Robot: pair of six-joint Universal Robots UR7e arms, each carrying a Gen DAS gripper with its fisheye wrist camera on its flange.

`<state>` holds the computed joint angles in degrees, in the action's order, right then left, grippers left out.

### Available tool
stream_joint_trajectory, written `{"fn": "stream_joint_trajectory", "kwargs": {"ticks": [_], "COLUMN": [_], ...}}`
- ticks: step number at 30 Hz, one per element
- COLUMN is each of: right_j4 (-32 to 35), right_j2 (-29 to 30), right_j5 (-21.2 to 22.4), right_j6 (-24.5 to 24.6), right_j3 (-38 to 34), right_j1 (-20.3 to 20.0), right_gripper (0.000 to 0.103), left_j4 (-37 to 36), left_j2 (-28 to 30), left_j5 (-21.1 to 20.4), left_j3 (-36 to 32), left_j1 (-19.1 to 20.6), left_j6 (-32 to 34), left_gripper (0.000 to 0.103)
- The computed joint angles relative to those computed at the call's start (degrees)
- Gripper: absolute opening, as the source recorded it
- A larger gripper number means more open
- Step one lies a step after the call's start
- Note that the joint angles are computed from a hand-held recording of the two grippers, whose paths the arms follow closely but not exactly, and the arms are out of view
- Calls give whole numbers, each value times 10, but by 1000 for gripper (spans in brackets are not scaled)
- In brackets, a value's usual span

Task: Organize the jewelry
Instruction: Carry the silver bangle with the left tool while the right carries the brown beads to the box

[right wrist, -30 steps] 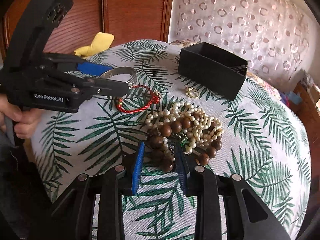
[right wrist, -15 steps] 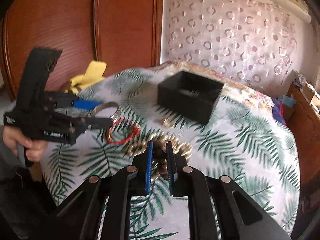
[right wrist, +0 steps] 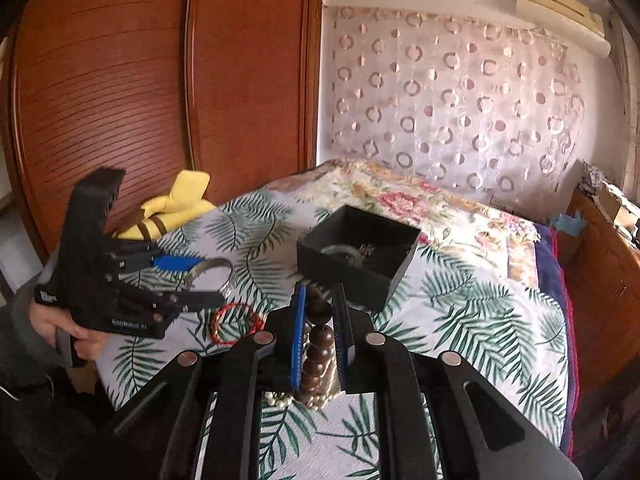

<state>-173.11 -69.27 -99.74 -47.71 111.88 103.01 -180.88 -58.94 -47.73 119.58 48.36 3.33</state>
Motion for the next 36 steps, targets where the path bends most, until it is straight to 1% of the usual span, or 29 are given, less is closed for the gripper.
{"fn": "stream_joint_trajectory", "kwargs": {"ticks": [4, 7, 15, 31, 36], "right_j4": [-4, -10, 2, 33, 48], "right_j2": [1, 9, 42, 140, 172], "right_j5": [-3, -12, -28, -55, -70], "right_j6": [-5, -13, -23, -38, -29], "right_j3": [-12, -24, -76, -213, -244], "right_j1": [4, 7, 6, 22, 20], "right_gripper": [15, 15, 15, 15, 15], "left_j4": [1, -4, -14, -2, 11], "left_j2": [2, 6, 26, 71, 82], "left_j5": [-2, 0, -3, -2, -3], "left_j3": [-5, -13, -50, -137, -159], "left_j1": [-1, -2, 1, 17, 22], "left_j6": [0, 13, 45, 83, 87], "left_gripper": [58, 58, 58, 58, 58]}}
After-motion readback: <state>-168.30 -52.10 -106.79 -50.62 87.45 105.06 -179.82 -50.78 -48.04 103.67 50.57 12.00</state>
